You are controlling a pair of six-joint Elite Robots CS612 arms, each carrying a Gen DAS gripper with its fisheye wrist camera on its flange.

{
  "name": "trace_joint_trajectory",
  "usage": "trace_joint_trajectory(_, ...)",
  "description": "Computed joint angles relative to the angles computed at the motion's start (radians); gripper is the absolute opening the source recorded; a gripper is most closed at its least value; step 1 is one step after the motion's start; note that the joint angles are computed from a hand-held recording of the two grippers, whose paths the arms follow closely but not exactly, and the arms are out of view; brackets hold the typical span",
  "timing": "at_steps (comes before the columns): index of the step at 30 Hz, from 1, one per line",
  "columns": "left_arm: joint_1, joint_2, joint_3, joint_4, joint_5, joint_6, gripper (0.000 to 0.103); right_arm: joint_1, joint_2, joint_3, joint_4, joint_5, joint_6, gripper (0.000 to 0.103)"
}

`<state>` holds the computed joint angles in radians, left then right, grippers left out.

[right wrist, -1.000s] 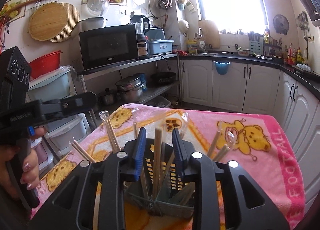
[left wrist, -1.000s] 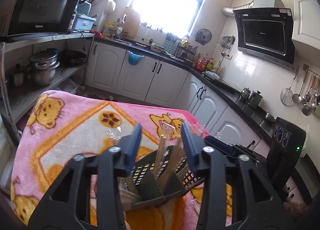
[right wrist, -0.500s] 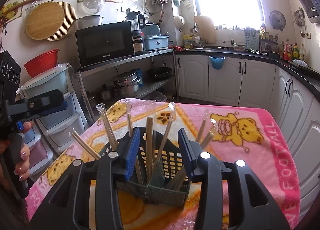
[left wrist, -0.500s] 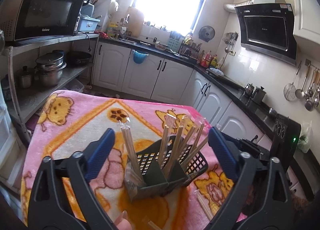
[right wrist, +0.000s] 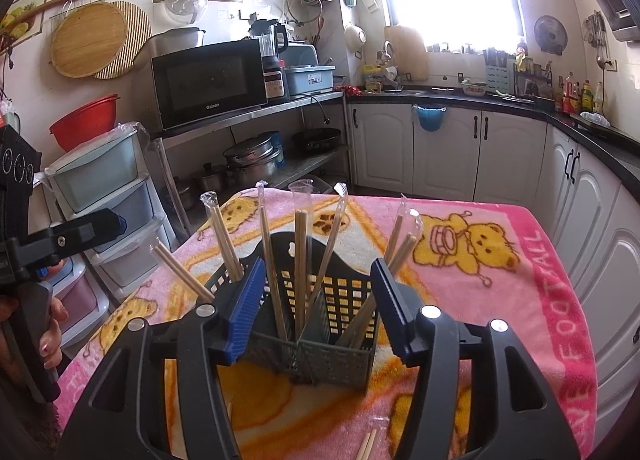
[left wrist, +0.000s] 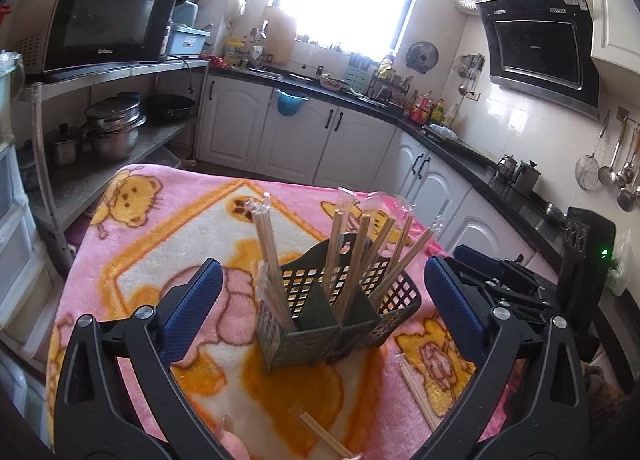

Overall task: Organize utensils
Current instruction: 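Pull both open tools back from the caddy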

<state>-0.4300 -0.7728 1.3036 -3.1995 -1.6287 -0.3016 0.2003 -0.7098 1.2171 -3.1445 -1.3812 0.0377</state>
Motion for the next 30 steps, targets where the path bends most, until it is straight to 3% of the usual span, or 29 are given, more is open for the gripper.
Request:
trace_joint_trajectory(13, -0.019, -0.029, 0.066, 0.018, 0.069, -0.009, 0.093, 0.008, -0.026, 0.054, -0.014, -0.018, -0.004, 0.072)
trace_joint_trajectory(30, -0.048, -0.043, 0.130, 0.041, 0.151, -0.037, 0.093, 0.013, -0.055, 0.136, -0.026, -0.041, -0.010, 0.080)
